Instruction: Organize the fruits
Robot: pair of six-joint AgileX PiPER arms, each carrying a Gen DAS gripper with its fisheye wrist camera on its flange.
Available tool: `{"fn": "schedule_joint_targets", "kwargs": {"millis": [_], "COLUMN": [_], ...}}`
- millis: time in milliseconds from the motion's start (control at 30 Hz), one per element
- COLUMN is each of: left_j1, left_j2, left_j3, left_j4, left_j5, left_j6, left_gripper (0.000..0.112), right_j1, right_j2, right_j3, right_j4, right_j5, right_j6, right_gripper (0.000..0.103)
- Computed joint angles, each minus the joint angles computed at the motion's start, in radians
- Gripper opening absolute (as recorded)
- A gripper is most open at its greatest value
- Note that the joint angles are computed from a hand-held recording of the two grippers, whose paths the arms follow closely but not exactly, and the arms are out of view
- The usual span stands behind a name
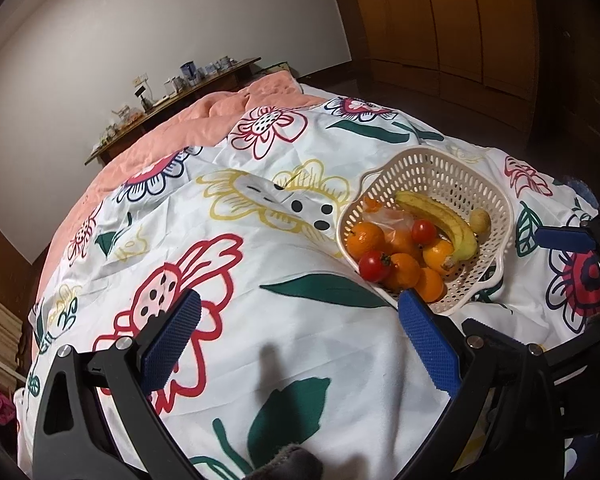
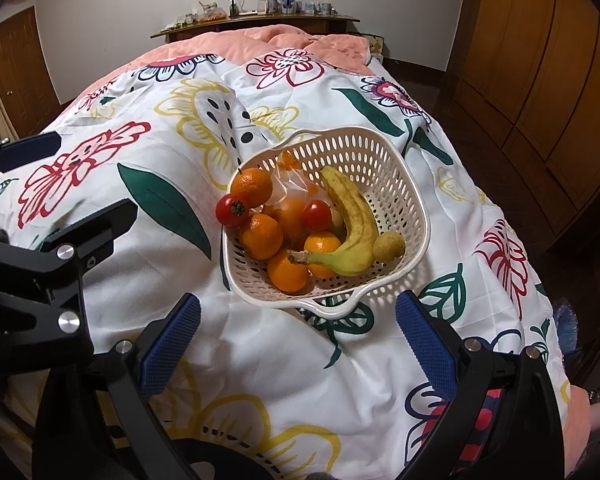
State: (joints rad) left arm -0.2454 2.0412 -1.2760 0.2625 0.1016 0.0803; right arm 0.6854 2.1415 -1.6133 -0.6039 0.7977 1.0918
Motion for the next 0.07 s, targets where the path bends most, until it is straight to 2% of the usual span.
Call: {"fn": "schedule_joint_targets", "kwargs": {"millis": [67], "left_j1": [0.023], "left_j2": [-0.005], "left_j3": [-0.001], "left_j4": [-0.153], "left_j5": [0.007], "left_j6": [0.148], "left_gripper": [0.1], "right_j1": [0.002], "right_j2": [-0.003], "right_j3": [-0.008], "right_j4": [0.002], "right_j5": [-0.005], "right_j6": [-0.003], "right_gripper": [0.097]}}
